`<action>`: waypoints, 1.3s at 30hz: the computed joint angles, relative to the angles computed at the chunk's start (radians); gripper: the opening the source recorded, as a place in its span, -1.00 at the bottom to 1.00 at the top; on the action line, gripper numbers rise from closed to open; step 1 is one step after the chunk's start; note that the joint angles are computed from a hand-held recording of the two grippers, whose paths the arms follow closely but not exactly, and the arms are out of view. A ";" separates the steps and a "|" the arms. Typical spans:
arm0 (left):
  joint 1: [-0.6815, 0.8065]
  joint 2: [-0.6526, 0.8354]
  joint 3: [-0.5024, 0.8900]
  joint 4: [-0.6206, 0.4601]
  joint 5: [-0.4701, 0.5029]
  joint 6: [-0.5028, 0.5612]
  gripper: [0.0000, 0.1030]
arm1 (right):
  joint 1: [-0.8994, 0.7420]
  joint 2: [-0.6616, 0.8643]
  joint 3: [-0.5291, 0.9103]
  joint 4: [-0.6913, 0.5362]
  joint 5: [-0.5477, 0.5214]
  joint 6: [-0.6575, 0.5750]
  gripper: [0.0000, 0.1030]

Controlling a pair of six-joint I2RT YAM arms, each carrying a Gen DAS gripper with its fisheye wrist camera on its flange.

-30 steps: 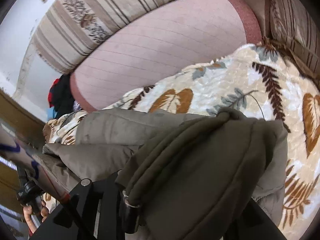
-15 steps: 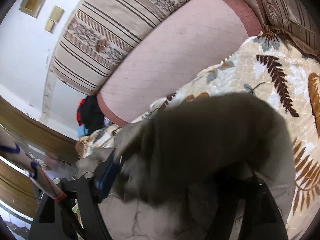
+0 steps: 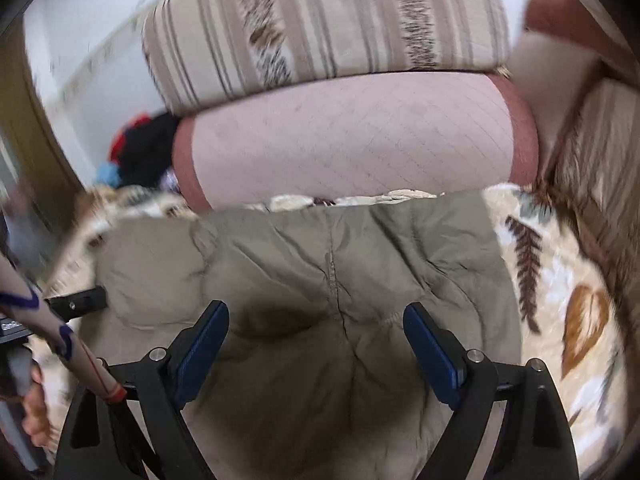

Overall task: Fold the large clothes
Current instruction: 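Open both tools and press the folded jacket flat, then smooth the folded jacket with both open tools, pressing it down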

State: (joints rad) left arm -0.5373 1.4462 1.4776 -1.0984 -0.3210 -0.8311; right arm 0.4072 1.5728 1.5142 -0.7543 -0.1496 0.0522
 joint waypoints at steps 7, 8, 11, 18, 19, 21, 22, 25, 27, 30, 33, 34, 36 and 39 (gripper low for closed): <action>0.143 0.151 -0.023 0.167 0.043 0.105 0.80 | -0.006 0.179 0.020 0.110 0.040 -0.048 0.81; 0.159 0.172 -0.010 0.181 0.050 0.113 0.84 | -0.014 0.196 0.032 0.115 0.029 -0.042 0.82; 0.196 0.257 0.052 0.208 0.057 0.142 0.88 | -0.035 0.278 0.114 0.109 0.005 -0.030 0.87; 0.257 0.371 0.125 0.270 0.103 0.168 0.95 | -0.064 0.448 0.288 0.068 -0.082 0.024 0.96; 0.262 0.373 0.121 0.281 0.112 0.168 0.95 | -0.067 0.456 0.291 0.071 -0.095 0.030 0.97; 0.269 0.370 0.107 0.297 0.125 0.167 0.95 | -0.069 0.460 0.286 0.079 -0.105 0.037 0.98; 0.268 0.368 0.105 0.297 0.125 0.166 0.95 | -0.068 0.457 0.280 0.083 -0.104 0.037 0.98; 0.265 0.353 0.111 0.273 0.126 0.157 0.95 | -0.056 0.447 0.283 0.066 -0.058 0.037 0.97; 0.269 0.311 0.102 0.244 0.141 0.138 0.93 | -0.038 0.425 0.286 0.051 0.016 0.036 0.95; 0.276 0.199 0.042 0.218 0.129 0.119 0.93 | -0.037 0.324 0.206 0.084 0.078 0.029 0.94; 0.280 0.105 -0.018 0.165 0.019 0.117 0.93 | -0.073 0.268 0.156 0.084 0.058 0.029 0.94; 0.291 0.085 -0.039 0.154 0.003 0.119 0.93 | -0.089 0.260 0.139 0.084 0.063 0.023 0.94; 0.335 0.053 -0.099 0.146 0.009 0.126 0.93 | -0.111 0.264 0.121 0.084 0.076 0.015 0.94; 0.390 0.033 -0.172 0.166 0.024 0.120 0.93 | -0.147 0.291 0.103 0.098 0.076 0.014 0.94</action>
